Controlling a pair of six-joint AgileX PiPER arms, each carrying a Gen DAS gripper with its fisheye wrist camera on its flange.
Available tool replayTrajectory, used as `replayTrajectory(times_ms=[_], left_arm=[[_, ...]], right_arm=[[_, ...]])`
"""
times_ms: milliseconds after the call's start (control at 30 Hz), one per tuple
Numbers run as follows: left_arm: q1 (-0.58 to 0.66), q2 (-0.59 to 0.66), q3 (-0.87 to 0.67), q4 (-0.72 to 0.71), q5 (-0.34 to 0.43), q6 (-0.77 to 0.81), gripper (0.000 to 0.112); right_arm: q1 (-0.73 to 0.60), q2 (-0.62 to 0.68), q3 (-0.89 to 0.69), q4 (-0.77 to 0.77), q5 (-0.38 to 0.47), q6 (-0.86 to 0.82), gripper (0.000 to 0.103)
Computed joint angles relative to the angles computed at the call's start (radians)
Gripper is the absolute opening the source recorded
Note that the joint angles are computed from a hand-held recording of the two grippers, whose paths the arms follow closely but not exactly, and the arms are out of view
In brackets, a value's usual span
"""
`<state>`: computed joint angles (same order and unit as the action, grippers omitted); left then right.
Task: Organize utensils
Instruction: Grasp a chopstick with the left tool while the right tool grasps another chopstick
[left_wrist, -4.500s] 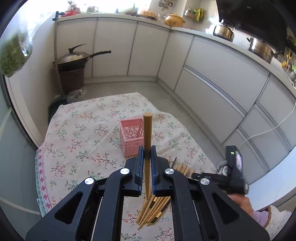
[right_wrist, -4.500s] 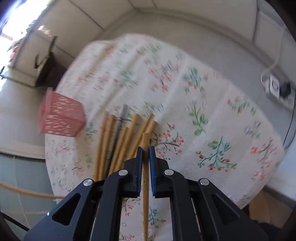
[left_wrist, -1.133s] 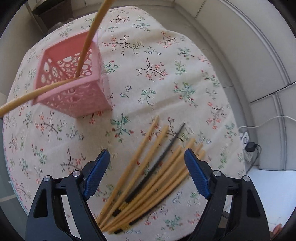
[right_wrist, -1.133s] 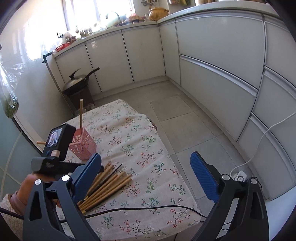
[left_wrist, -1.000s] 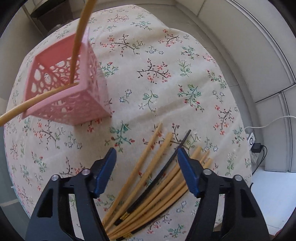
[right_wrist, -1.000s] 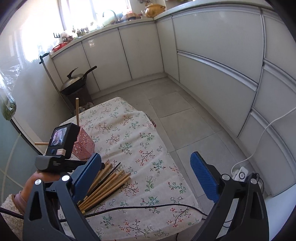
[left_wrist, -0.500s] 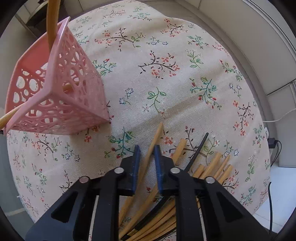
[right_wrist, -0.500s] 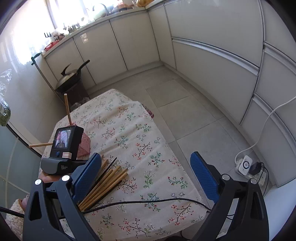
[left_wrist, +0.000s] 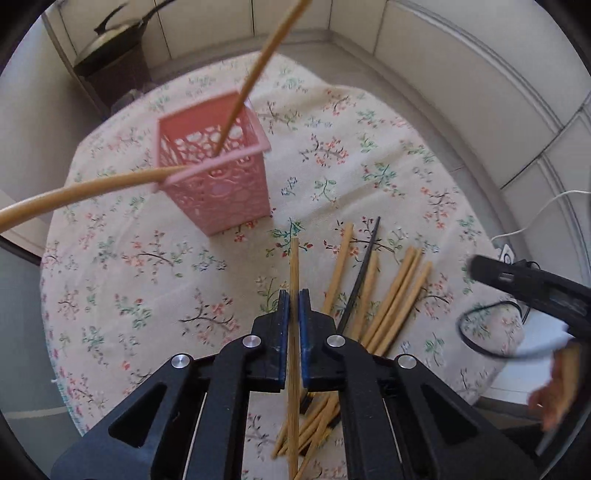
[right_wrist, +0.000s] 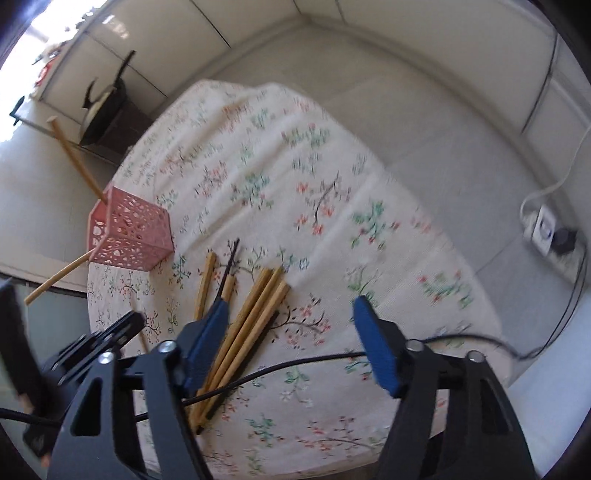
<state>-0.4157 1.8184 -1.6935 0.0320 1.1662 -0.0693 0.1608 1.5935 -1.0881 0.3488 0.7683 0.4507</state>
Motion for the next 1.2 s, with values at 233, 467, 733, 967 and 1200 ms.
replayTrajectory(times_ms=[233, 467, 733, 967, 1200], left_arm=[[0.028, -0.192, 0.174, -0.022, -0.081, 0.031, 0.005], [0.064, -0.259, 0.193, -0.054, -0.083, 0.069, 0.005], [0.078, -0.292, 0.192, -0.07, -0.089, 0.078, 0.005], [0.117, -0.365, 0.171, -0.122, -0.097, 0.098, 0.005], [0.168, -0.429, 0.129, -0.183, -0.1, 0.101, 0.005]], right_arm=[[0.044, 0.108, -0.027, 0.033, -0.031, 0.075, 0.036], [0.074, 0.175, -0.058, 0.004, -0.065, 0.135, 0.03], [0.063, 0.165, -0.03, 0.062, -0.137, 0.082, 0.01], [0.166, -0.067, 0.002, -0.198, -0.186, 0.217, 0.009], [0.369, -0.302, 0.004, -0.734, -0.134, 0.556, 0.008]])
